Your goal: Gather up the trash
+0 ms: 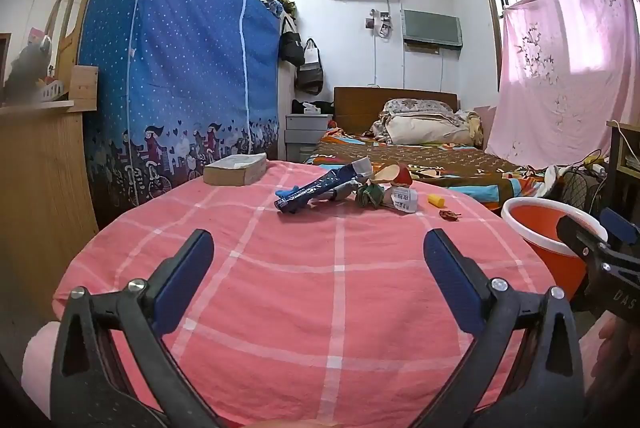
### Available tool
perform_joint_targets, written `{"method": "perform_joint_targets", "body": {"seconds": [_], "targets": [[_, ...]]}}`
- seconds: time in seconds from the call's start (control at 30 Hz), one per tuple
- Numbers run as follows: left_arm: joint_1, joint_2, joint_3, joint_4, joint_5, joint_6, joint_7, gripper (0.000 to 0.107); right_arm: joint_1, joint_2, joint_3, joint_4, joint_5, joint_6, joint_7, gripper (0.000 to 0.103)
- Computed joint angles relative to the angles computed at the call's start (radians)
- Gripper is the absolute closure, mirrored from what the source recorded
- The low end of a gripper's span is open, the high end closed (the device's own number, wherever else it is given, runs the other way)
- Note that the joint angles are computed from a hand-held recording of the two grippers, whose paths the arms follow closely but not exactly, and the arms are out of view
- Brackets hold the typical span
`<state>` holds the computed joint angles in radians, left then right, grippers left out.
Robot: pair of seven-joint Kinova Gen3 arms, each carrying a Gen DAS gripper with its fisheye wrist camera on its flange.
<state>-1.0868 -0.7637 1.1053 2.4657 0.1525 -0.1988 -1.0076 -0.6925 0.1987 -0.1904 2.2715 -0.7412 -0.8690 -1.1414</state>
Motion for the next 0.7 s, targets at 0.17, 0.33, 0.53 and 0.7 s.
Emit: {"method": "perform_joint_targets", "body": {"seconds": [0.17,0.33,0.53,0.7], "targets": [[-0.001,0.0,0.001,0.0,0.0,-0.002,0.002,0.004,-0.003,0.0,0.0,-0.004,-0.012,0.004,0.014,0.0],[0.007,0.001,-0.009,0.011,-0.001,-0.012,0.0,0.004,-0.009,0.007,-0.001,-0.003,-0.016,-0.015,0.016,0.0],[0.011,0.005,-0.012,0.014,0.0,-0.016,-0.001,0.004,-0.012,0.018,-0.001,-0.007,-0.01,-0.01,0.002,0.0],[0.006,0.004,-0.006,0.005,0.0,-0.009,-0.001,0.004,-0.007,0.006,0.002,-0.003,-0.004,-0.002,0.006,0.0]]}}
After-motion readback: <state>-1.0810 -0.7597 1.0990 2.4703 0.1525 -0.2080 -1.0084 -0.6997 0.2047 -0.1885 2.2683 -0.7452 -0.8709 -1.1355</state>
